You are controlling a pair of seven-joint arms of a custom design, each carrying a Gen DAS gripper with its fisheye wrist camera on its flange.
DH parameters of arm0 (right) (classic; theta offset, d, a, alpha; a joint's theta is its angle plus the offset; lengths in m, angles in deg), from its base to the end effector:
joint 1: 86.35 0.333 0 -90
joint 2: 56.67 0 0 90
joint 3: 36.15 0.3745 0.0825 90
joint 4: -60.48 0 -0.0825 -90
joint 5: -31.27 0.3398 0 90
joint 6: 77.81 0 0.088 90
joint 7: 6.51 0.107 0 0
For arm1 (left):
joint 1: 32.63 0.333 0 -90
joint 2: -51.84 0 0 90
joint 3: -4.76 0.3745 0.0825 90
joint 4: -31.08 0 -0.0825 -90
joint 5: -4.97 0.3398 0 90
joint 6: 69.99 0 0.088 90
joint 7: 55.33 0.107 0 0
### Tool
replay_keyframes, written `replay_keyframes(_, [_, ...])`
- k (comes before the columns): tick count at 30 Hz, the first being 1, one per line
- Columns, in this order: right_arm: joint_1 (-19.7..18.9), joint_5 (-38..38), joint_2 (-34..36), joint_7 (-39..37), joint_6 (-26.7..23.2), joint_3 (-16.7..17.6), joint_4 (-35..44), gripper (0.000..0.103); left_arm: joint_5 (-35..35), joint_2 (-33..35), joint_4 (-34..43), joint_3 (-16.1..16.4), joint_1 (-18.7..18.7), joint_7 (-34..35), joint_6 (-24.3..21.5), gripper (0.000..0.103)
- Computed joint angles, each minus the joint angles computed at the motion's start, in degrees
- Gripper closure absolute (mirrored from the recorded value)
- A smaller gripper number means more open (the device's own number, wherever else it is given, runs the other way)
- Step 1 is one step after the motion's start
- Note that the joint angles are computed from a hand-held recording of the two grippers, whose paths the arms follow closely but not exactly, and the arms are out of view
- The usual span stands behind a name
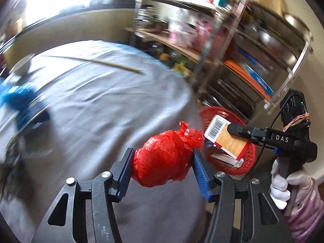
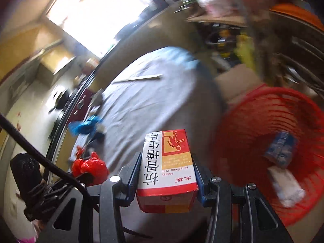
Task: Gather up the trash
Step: 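Carry red bag and orange box to the red basket and release both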
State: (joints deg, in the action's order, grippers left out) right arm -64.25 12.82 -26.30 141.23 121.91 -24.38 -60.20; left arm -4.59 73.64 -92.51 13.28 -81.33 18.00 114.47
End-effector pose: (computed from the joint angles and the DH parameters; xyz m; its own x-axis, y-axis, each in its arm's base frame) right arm 0.5139 0.3663 0.3590 0.0606 -0.7884 -0.6122 -0.8434 0.2876 -0.4539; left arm 0.4710 -0.3895 0.3920 -0.3303 -0.9178 0.2205 -0.7910 0.1417 -0.5953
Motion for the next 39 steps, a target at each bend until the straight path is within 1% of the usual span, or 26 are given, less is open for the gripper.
replay_keyframes(1, [0.74,1.46,-1.21,0.27,1.48,-1.9,-2.62,0.054,0.57,1.71,3.46,-2.46,1.68,1.02,-1.92,0.045])
replay_keyframes(2, [1.02,2.57,-2.15,0.49,2.74,-3.12,-4.84,0.054,1.12,2.88,5.78,-4.12,2.77,1.42,-3.18,0.045])
replay_keyframes(5, [2.35,6.67,-4.48,0.5,6.18,-6.67,-10.86,0.054,3.49,7.19,14.04,-7.55,4.58,1.87,-7.61,0.045])
replay_keyframes(6, [2.31,7.86,-5.05,0.57,7.34,-7.35,-12.68,0.054,4.2,8.8,17.0,-8.79,5.22,1.95,-9.2,0.045])
replay_keyframes(8, [1.06,8.8,-5.6,1.29,9.35,-7.24,-15.16,0.054,5.44,11.86,23.04,-11.23,6.44,2.16,-12.92,0.043])
replay_keyframes(11, [-0.63,9.54,-6.23,2.84,11.12,-6.8,-17.42,0.052,7.42,15.38,30.02,-12.75,6.85,1.53,-17.9,0.04])
replay_keyframes(13, [-3.07,7.93,-6.38,5.02,11.67,-5.43,-18.22,0.049,8.11,17.32,33.85,-14.33,7.71,1.39,-21.52,0.04])
replay_keyframes(15, [-4.12,7.12,-6.5,6.42,12.35,-5.13,-18.76,0.044,8.74,17.2,33.58,-14.84,8.12,0.63,-21.75,0.039])
replay_keyframes(18, [-2.48,8.86,-7.07,5.68,13.13,-6.63,-19.47,0.044,9.7,15.83,30.82,-14.58,8.33,-0.66,-20.47,0.039])
replay_keyframes(19, [-2.15,9.23,-7.17,5.34,13.36,-6.91,-19.54,0.044,9.94,14.86,28.96,-14.31,8.36,-1.31,-19.23,0.039])
replay_keyframes(21, [-1.92,9.36,-6.95,5.12,13.32,-6.86,-19.04,0.044,9.73,13.97,27.02,-14.95,9.14,-1.61,-17.31,0.037])
replay_keyframes(22, [-1.78,9.36,-6.74,5.04,12.97,-6.76,-18.53,0.044,9.33,13.9,26.82,-15.39,9.54,-1.75,-16.68,0.035])
replay_keyframes(23, [-1.48,9.56,-6.46,4.88,12.45,-6.79,-17.88,0.044,9.14,14.14,27.41,-15.34,9.46,-2.1,-16.98,0.035])
replay_keyframes(25, [1.03,12.69,-6.57,3.96,11.8,-8.03,-17.19,0.044,8.92,14.63,29.09,-16.02,9.69,-1.96,-17.92,0.035])
replay_keyframes(26, [2.0,14.39,-6.47,3.78,12.74,-8.51,-17.21,0.044,9.49,14.5,29.31,-15.96,9.51,-1.4,-17.69,0.035])
replay_keyframes(27, [2.28,15.38,-6.52,4.03,14.27,-8.49,-17.48,0.044,10.46,13.78,28.42,-14.89,8.76,-1.38,-16.75,0.035])
replay_keyframes(29, [2.48,15.82,-7.43,3.38,14.64,-8.62,-17.81,0.044,10.93,12.05,25.35,-13.72,8.47,-1.86,-14.12,0.035])
replay_keyframes(30, [4.02,17.55,-8.41,1.41,14.03,-9.8,-18.18,0.044,10.45,11.09,23.74,-13.86,9.04,-2.03,-13.42,0.035])
replay_keyframes(31, [5.22,19.19,-9.02,-0.28,13.67,-10.63,-18.33,0.044,9.42,9.68,21.15,-14.65,10.32,-2.05,-12.11,0.035])
replay_keyframes(32, [5.77,20.28,-9.43,-1.35,13.85,-10.91,-18.65,0.044,8.58,8.53,18.85,-14.83,10.94,-2.38,-10.53,0.035])
replay_keyframes(33, [5.19,20.19,-9.5,-1.18,14.3,-10.32,-18.88,0.044,7.97,7.38,16.65,-13.92,10.59,-3.34,-9.22,0.035])
replay_keyframes(34, [4.37,19.65,-9.27,-0.54,14.88,-9.51,-18.93,0.044,7.43,5.78,13.75,-12.27,9.66,-4.87,-8.07,0.035])
replay_keyframes(35, [3.5,18.69,-8.8,0.04,15.1,-8.77,-18.56,0.044,7.15,4.65,11.61,-11.61,9.33,-5.48,-7.25,0.034])
replay_keyframes(36, [2.86,17.64,-8.37,0.49,14.95,-8.14,-18.1,0.044,7.29,3.36,9.24,-10.19,8.27,-6.19,-6.33,0.035])
replay_keyframes(39, [1.9,14.27,-6.95,1.28,13.29,-6.54,-15.33,0.044,10.77,-0.57,1.93,0.59,-0.95,-10.72,-4.3,0.034])
